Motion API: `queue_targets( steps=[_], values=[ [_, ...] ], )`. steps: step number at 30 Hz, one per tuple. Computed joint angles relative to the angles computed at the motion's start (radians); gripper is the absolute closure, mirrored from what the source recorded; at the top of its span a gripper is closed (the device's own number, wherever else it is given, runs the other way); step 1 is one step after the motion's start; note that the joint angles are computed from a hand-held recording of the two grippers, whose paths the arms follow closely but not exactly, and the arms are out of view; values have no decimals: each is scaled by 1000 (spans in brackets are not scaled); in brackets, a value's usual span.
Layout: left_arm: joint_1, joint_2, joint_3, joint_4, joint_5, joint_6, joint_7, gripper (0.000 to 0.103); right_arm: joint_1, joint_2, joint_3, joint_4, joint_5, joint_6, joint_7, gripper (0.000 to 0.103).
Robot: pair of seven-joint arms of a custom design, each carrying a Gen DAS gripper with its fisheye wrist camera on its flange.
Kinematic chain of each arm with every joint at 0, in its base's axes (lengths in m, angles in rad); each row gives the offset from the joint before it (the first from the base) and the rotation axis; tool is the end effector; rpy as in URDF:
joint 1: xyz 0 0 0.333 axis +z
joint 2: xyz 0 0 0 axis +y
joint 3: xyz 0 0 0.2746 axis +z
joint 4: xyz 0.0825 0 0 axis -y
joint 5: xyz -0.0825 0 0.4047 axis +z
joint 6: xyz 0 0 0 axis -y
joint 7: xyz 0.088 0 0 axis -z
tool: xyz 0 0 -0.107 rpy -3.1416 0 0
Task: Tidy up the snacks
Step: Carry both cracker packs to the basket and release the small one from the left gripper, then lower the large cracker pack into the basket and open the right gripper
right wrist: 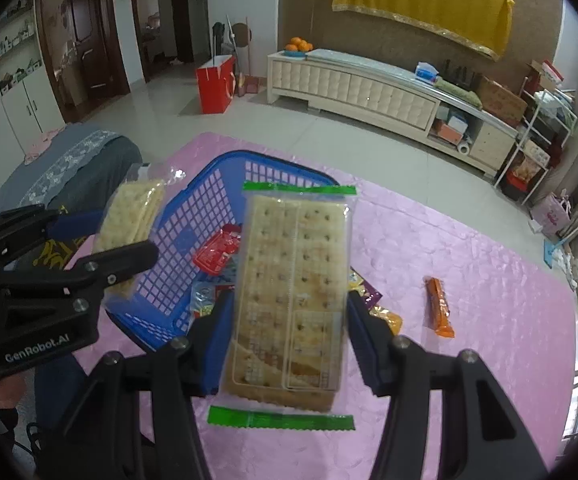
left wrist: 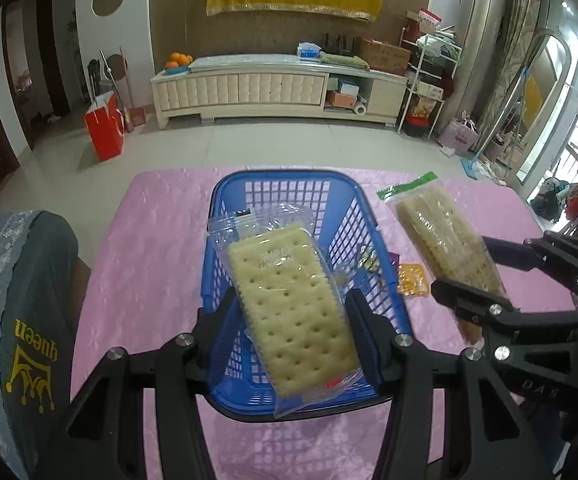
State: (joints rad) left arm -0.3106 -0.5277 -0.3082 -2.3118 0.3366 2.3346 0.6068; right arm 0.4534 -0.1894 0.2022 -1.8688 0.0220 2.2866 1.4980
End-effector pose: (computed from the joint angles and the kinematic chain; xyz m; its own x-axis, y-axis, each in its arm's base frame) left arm 0.3879 -0.2872 0.5508 0.1413 -0.9861 0.0877 -0.7648 -0.1649 -0.6229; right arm 0.4502 0.3578 0.6163 0.6505 -0.7574 0.0572 -0.6045 -0.5618 -0.5648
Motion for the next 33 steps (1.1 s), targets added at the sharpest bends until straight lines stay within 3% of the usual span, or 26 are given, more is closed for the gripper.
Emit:
queue_targets(
  steps=[4,7,15,24,33],
  values=[
    [7,6,17,-26,-6,16,3,51,4,28,12,21,-36,-16,25,44],
    [4,1,37,-57,-31,59,21,36,8,36,14,22,-62,-26,51,44],
    [8,-43,24,-82,-42,56,3,36,15,33,6,26,-51,-49,68,44],
    [1,-142,2,-105,-19,-4,-13,36,28,1,9,24,8,-42,33,44],
    [-6,-237,7,-157,-3,-62,-8,36,59,64,29,96,13,-41,12,44]
  ],
)
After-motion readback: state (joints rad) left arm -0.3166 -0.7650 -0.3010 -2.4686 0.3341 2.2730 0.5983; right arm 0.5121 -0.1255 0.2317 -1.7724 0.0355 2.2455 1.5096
